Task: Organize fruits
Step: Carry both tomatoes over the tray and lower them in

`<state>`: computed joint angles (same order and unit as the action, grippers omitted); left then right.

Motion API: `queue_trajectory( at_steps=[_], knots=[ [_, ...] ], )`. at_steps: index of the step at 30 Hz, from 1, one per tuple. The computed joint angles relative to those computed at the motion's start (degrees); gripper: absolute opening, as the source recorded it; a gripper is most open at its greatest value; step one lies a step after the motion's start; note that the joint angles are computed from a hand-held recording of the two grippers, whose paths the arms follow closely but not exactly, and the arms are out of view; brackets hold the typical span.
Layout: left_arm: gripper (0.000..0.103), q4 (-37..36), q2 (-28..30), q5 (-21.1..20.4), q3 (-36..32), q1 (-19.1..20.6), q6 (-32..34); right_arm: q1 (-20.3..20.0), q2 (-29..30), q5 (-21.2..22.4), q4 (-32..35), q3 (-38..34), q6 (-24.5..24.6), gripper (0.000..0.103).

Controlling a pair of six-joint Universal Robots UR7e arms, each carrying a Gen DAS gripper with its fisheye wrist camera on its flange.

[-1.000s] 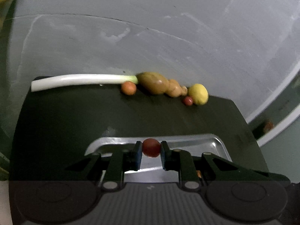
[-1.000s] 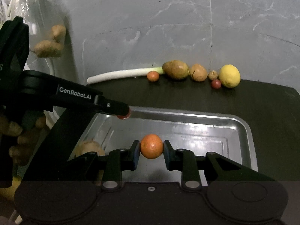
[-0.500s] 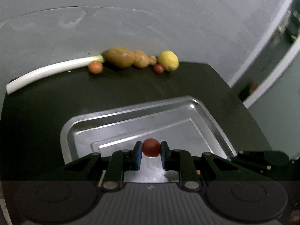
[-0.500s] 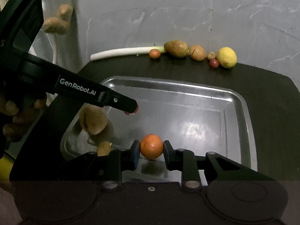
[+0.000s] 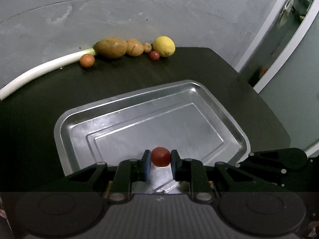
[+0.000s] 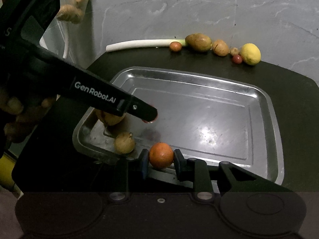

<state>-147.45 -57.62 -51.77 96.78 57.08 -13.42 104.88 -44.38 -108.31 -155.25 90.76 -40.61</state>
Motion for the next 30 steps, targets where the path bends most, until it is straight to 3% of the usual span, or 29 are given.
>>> queue_trajectory(
  at_steps=[30],
  knots=[
    [0.023,5.9,0.1,-0.3,-0.9,0.4,-3.1,-0.1,1.3,-1.1,1.8,-1.7,1.3,0.031]
  ],
)
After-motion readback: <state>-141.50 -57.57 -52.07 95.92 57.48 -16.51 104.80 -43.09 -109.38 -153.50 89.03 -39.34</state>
